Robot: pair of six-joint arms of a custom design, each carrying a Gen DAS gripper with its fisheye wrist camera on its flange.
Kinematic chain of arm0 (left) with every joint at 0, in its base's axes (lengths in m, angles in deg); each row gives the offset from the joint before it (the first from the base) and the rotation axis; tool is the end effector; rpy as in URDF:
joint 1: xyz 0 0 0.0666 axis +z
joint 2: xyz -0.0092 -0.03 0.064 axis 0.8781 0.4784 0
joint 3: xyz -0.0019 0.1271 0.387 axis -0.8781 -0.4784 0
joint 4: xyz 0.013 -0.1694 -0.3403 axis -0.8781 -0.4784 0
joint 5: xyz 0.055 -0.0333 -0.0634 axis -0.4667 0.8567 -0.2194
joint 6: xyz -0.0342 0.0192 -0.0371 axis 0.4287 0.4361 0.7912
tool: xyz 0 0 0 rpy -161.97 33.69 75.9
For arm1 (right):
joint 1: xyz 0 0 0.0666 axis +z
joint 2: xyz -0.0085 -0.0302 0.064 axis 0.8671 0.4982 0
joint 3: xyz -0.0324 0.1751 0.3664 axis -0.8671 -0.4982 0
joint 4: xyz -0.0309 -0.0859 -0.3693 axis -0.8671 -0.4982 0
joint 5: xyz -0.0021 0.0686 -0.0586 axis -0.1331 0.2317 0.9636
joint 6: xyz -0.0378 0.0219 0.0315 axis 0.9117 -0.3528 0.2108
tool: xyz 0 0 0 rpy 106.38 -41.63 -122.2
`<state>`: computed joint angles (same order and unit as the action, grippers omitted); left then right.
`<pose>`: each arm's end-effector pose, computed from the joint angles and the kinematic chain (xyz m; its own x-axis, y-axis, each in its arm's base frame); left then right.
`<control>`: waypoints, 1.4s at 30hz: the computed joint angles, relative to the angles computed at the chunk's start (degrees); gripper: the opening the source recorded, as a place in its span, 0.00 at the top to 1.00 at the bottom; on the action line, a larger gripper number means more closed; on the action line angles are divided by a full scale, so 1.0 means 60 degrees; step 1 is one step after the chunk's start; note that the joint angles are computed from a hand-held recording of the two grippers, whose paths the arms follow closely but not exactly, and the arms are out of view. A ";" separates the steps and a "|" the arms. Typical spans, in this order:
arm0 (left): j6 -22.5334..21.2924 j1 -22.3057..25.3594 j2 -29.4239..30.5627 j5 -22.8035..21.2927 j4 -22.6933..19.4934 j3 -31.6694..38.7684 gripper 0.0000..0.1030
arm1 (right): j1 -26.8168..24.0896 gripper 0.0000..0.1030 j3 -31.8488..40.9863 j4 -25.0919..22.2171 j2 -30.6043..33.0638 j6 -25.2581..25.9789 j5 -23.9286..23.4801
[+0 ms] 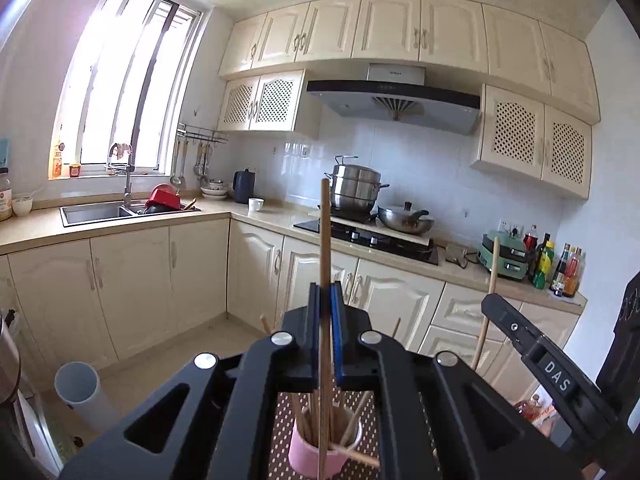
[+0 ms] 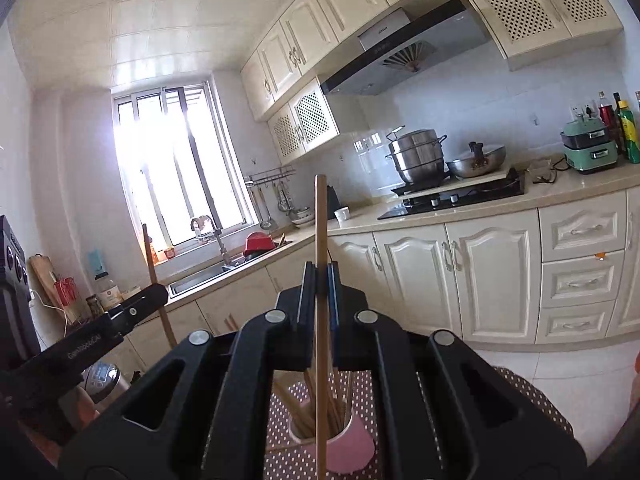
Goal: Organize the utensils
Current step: 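Lower both held chopsticks into the pink cup, then open the right tool to release its chopstick while the left tool opens too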
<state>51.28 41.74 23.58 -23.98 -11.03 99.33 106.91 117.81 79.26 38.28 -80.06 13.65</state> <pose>0.5132 -0.1919 0.5727 -0.2689 -0.0343 -0.9626 0.4881 0.8567 -0.1668 0.4223 0.4081 0.5035 -0.0308 0.3247 -0.9453 0.1012 0.9419 0.3203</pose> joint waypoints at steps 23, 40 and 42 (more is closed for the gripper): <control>-0.0208 -0.0040 0.2076 -0.0070 0.1175 0.0554 0.94 | -0.1033 0.94 0.0376 0.1816 0.1661 0.0989 -0.1654; -0.1405 -0.0127 0.1170 -0.0500 0.2402 -0.1881 0.89 | -0.0989 0.85 -0.0071 -0.0728 0.1529 -0.1300 -0.2577; -0.1360 -0.0147 0.1159 -0.0552 0.2268 -0.1865 0.77 | -0.0935 0.56 -0.0045 -0.1063 0.1477 -0.1448 -0.2393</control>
<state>43.12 40.85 30.54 -27.29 2.58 88.14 101.31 117.54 72.89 47.15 -88.75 -0.71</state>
